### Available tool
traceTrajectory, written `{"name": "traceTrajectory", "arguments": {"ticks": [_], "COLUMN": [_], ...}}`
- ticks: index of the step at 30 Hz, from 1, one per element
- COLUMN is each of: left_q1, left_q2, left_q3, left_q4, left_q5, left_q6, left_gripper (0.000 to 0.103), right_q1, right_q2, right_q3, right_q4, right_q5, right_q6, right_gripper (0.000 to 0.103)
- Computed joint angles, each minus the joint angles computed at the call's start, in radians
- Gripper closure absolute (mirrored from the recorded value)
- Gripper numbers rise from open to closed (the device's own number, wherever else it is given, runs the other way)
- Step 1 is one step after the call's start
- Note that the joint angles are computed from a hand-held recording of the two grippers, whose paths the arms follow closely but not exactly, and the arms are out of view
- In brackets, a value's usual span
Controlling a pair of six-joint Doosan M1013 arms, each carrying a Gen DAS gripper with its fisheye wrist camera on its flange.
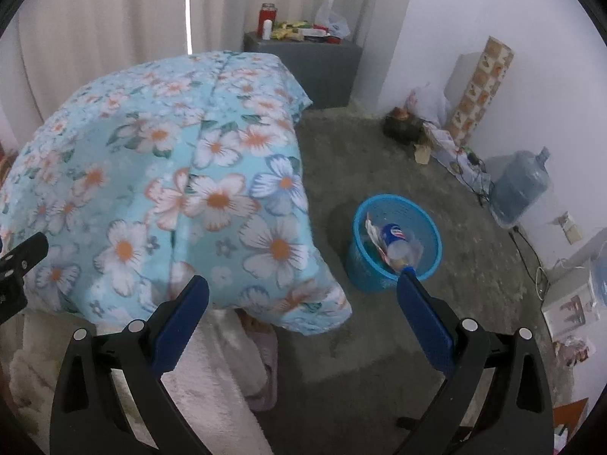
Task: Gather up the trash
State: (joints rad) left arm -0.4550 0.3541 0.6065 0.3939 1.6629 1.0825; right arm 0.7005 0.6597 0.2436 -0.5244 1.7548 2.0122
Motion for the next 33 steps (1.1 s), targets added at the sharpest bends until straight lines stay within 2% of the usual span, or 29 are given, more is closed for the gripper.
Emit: {"name": "traceTrajectory", "arguments": {"ticks": [12, 33], "left_q1": [-0.016, -0.032], "left_q2": [0.029, 0.037], "left_q3": [-0.045, -0.074], "left_q4": [-0.015, -0.028], "left_q5": [0.026, 0.021], "left_q6": [0.024, 0.024], "left_gripper": [0.009, 0.009], "right_q1": [-0.010, -0.009], "right_q2": [-0.044, -0.061], "right_q3": [0.093, 0.111], "right_q4": [-0.033, -0.064], "right_q5": [-0.020, -0.036], "right_q6": [0.008, -0.002], "right_gripper": [0.007, 0.007]}}
